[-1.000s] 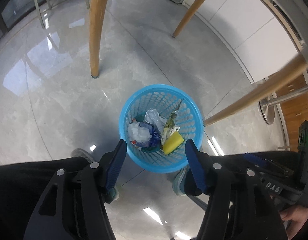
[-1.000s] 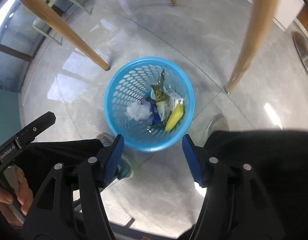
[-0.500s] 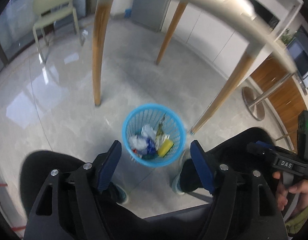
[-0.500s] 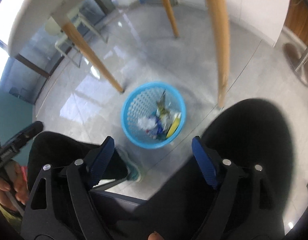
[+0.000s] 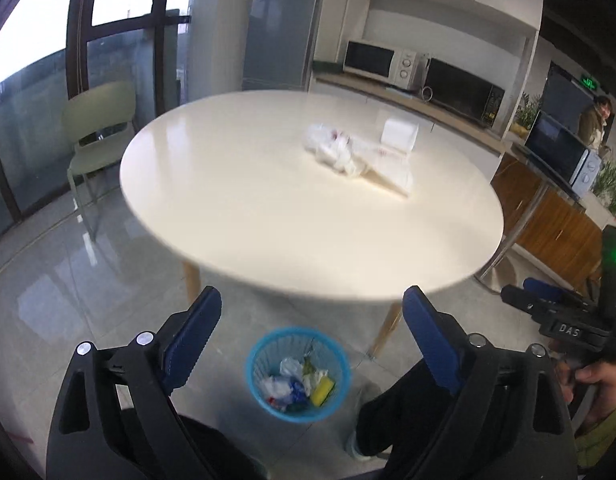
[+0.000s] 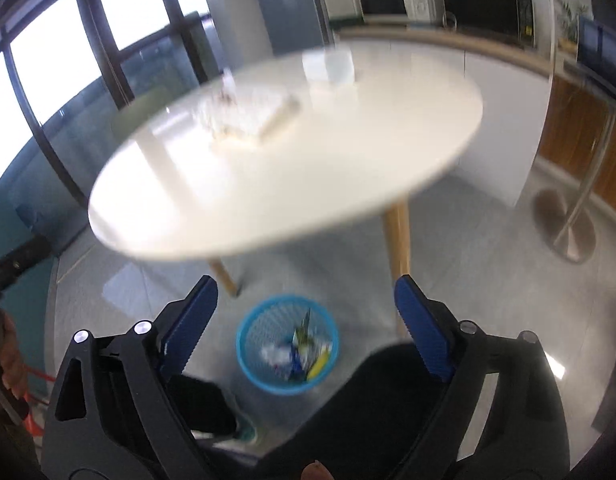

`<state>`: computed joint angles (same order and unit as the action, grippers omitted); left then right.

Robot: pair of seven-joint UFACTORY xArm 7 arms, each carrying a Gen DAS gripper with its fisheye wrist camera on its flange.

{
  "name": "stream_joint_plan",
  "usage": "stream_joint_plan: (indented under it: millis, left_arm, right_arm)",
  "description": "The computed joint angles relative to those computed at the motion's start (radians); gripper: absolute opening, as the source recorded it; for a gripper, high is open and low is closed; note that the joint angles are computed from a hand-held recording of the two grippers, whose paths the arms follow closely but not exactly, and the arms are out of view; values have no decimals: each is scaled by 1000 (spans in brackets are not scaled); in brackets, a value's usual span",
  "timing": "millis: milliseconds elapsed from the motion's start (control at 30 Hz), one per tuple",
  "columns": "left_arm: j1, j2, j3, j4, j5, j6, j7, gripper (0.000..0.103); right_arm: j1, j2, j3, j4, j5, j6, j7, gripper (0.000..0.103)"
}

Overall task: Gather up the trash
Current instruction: 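Raise both tools from the basket back up over the table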

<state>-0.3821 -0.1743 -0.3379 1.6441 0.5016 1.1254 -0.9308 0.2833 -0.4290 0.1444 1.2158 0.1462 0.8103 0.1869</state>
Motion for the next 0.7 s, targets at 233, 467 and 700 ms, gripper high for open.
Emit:
stream_joint_plan:
  millis: [233,467,700]
  left_arm:
    - [-38,130,9,177,98,35,10,97]
    - [-116,218,77,295,151,91,28,97]
    - [-154,305,147,396,143,105,66,97]
  right_arm:
    - [-14,93,15,171,-53,-34,-9,94]
    - [-11,213,8,301,-59,-51,-38,94]
    - [-9,364,-11,442,-14,-35,-98,94]
